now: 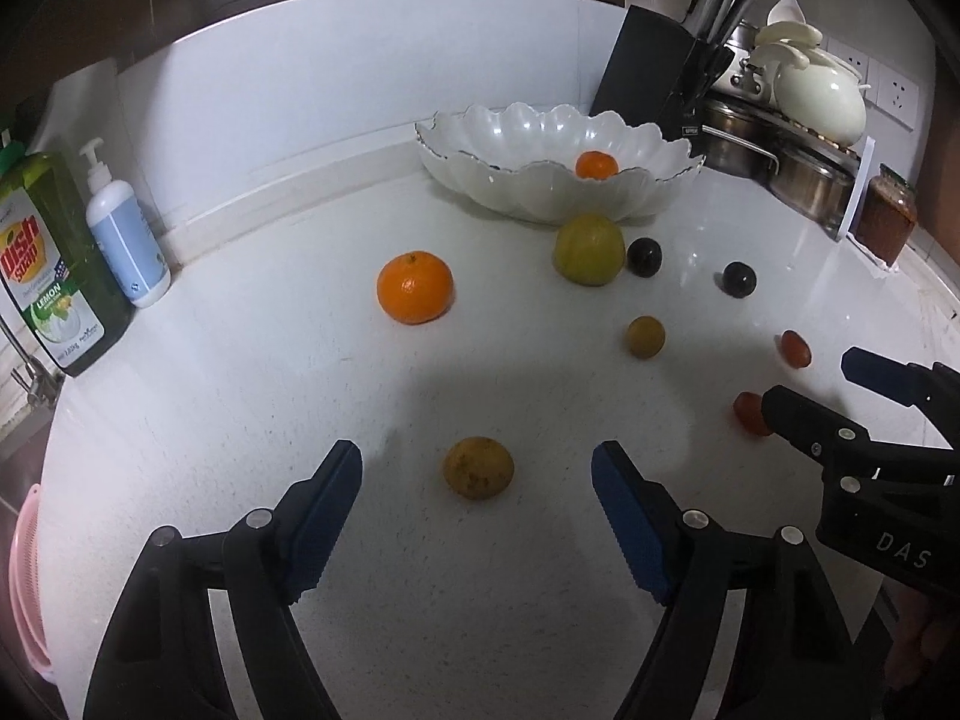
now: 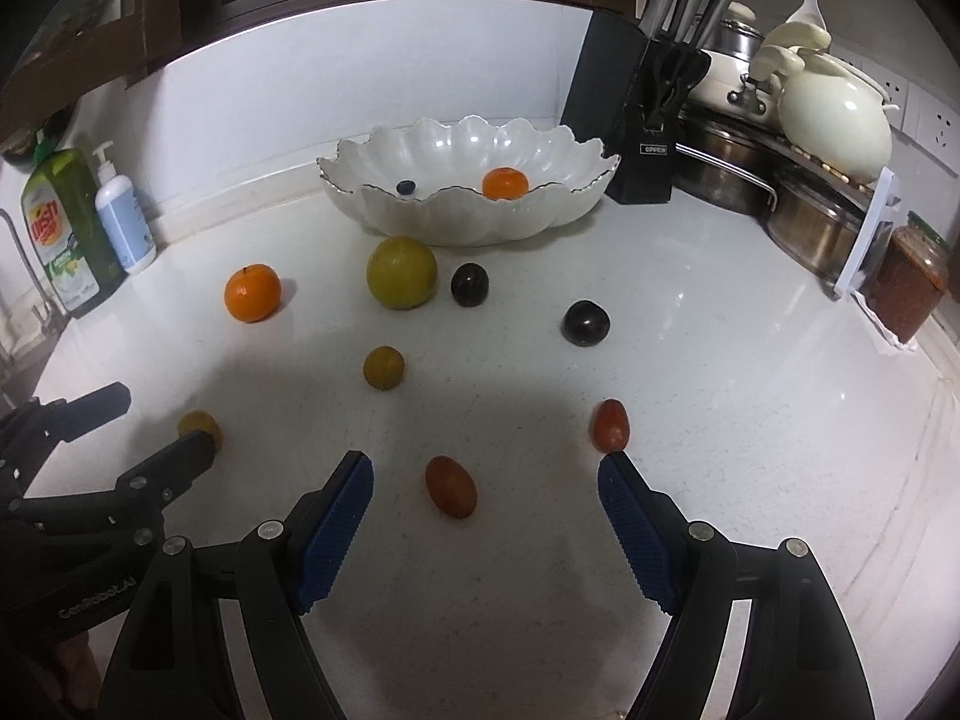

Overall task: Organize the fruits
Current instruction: 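Grasp the yellow-brown round fruit with the left tool while the right tool grasps a red-brown oval fruit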

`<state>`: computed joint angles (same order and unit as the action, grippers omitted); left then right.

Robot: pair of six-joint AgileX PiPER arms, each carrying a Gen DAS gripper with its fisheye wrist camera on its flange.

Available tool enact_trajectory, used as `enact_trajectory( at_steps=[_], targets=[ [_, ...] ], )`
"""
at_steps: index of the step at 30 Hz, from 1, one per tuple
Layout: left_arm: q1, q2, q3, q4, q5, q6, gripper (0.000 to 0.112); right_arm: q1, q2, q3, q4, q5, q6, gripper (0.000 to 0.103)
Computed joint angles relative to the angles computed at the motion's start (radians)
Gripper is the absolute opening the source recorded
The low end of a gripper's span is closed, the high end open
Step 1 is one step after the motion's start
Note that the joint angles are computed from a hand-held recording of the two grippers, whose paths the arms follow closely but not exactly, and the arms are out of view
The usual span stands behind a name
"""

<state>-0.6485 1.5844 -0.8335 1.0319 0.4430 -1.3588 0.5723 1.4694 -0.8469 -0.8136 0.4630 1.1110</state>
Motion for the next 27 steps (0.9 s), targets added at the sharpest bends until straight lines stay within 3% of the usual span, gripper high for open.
enact_trajectory(
  at_steps=[2,6,15,27],
  targets=[
    [0.0,0.008,0.001,0.005,-0.002,-0.009,0.078,0.001,0.005,0.005,-0.009,-0.012,0.007,0.078],
    [0.011,0.024,0.001,-0.007,-0.024,0.007,0.062,-0.006,0.018,0.012,-0.01,-0.037,0.009,0.078],
    [0.031,0.056,-0.012,-0.025,-0.041,0.032,0.06,-0.019,0.057,0.007,0.004,-0.081,-0.014,0.076],
    [0.061,0.097,-0.053,-0.116,-0.065,0.137,0.045,-0.056,0.102,-0.008,0.1,-0.121,-0.114,0.049]
  ],
)
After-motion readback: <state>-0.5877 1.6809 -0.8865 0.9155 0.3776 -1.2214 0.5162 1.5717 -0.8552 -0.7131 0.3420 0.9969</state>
